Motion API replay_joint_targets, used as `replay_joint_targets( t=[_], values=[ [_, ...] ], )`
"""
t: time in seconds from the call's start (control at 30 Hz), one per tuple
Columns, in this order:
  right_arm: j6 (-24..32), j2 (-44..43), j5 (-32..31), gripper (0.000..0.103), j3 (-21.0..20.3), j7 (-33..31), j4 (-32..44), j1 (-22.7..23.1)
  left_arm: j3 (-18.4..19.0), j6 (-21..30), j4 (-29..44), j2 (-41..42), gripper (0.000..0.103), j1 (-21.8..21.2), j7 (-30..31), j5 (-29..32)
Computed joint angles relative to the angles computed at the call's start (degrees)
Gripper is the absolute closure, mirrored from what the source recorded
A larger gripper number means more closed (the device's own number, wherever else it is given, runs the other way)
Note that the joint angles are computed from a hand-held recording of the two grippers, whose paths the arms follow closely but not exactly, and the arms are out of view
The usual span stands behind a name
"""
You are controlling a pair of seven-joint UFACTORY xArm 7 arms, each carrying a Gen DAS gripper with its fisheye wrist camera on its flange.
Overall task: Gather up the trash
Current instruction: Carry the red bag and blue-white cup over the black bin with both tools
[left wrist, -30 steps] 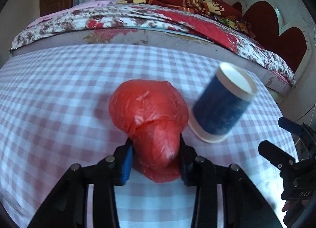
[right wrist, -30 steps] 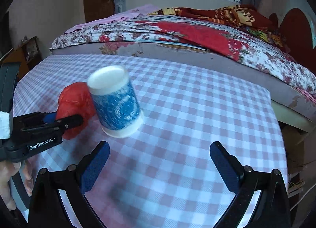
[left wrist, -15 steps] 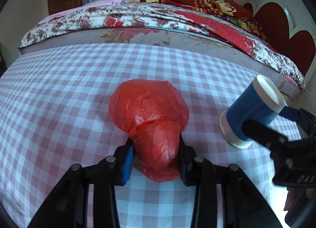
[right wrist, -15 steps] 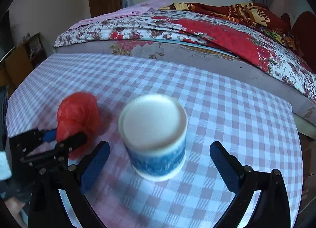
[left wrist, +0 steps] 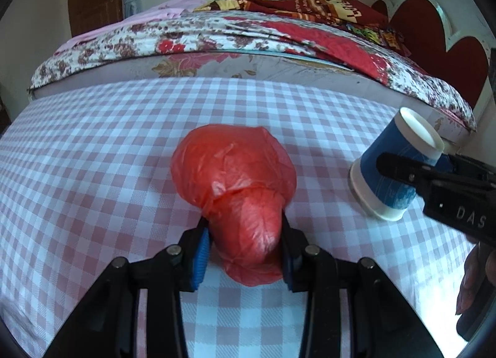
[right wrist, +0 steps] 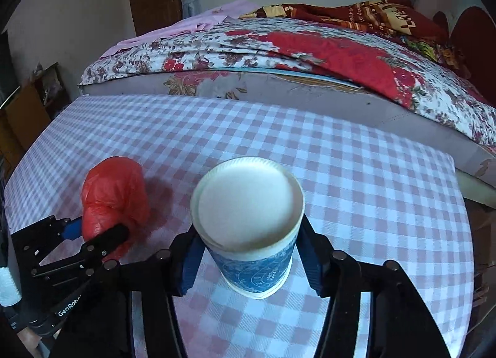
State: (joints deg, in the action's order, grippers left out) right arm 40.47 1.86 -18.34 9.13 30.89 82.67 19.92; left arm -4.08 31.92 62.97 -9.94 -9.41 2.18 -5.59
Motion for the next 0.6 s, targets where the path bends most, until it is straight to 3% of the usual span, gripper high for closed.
replay_joint_targets(
  t=[0.6],
  values=[
    [3.2,-18.4,4.5,0.045,2.2,-4.4,-13.3,-4.3,-3.1,2.8,-5.6,-11.1,0.064,-4.0,-2.9,2.0]
  ],
)
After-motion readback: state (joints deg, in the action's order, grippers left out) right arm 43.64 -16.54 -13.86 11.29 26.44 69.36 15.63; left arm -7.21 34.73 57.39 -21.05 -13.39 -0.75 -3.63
